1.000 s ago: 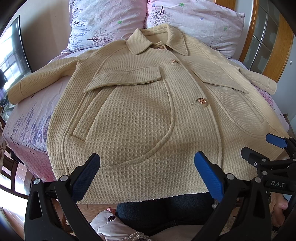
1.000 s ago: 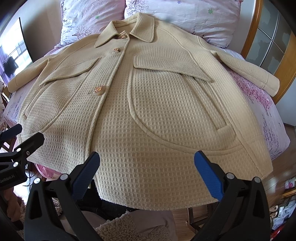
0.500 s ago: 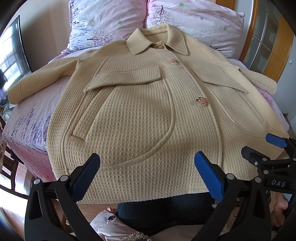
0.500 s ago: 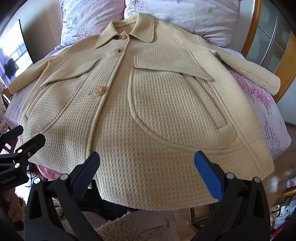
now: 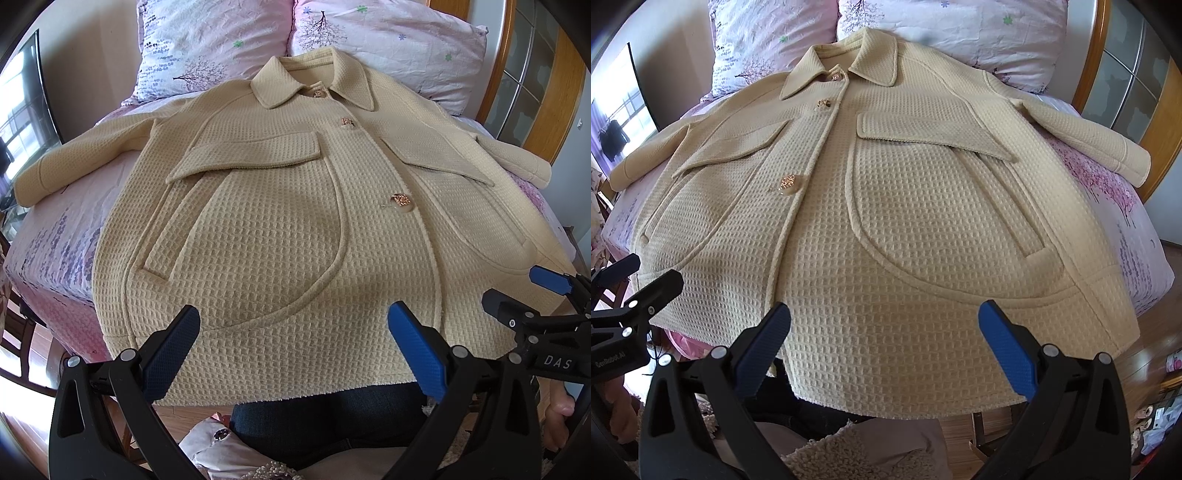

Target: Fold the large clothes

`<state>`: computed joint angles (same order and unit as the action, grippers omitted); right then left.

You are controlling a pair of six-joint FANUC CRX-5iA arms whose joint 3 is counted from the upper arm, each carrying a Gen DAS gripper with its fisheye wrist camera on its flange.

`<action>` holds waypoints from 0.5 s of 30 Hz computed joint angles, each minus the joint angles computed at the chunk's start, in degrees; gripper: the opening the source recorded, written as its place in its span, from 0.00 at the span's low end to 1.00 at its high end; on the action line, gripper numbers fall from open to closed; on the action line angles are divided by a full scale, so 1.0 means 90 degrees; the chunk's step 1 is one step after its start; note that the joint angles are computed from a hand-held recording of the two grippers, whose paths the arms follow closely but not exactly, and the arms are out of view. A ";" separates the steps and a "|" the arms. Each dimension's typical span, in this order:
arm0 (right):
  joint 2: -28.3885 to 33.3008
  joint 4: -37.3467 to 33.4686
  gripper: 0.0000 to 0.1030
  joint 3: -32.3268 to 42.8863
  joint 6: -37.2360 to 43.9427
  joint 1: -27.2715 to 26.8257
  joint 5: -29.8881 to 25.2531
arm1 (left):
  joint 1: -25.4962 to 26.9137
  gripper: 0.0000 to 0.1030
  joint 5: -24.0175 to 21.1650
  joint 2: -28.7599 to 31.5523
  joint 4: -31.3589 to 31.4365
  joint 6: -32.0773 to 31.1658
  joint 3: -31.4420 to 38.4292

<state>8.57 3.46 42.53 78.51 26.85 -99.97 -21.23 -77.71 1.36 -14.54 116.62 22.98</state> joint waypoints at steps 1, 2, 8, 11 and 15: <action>-0.0006 -0.0008 0.98 -0.0005 0.0001 -0.0008 0.0005 | -0.0006 0.99 0.0001 0.0002 -0.0001 0.0002 0.0004; -0.0018 -0.0014 0.98 -0.0019 -0.0012 -0.0008 0.0017 | -0.0007 0.99 -0.0002 0.0003 0.0000 0.0006 0.0004; -0.0040 -0.0081 0.98 -0.0028 -0.0080 -0.0052 0.0074 | 0.0010 0.99 0.0089 -0.0034 0.0078 -0.0025 -0.0067; -0.0042 -0.0181 0.98 -0.0010 -0.0127 -0.0114 0.0096 | 0.0015 0.99 0.0141 -0.0048 0.0129 -0.0074 -0.0094; -0.0063 -0.0359 0.98 -0.0009 -0.0199 -0.0217 0.0178 | 0.0058 0.99 0.0227 -0.0075 0.0199 -0.0120 -0.0143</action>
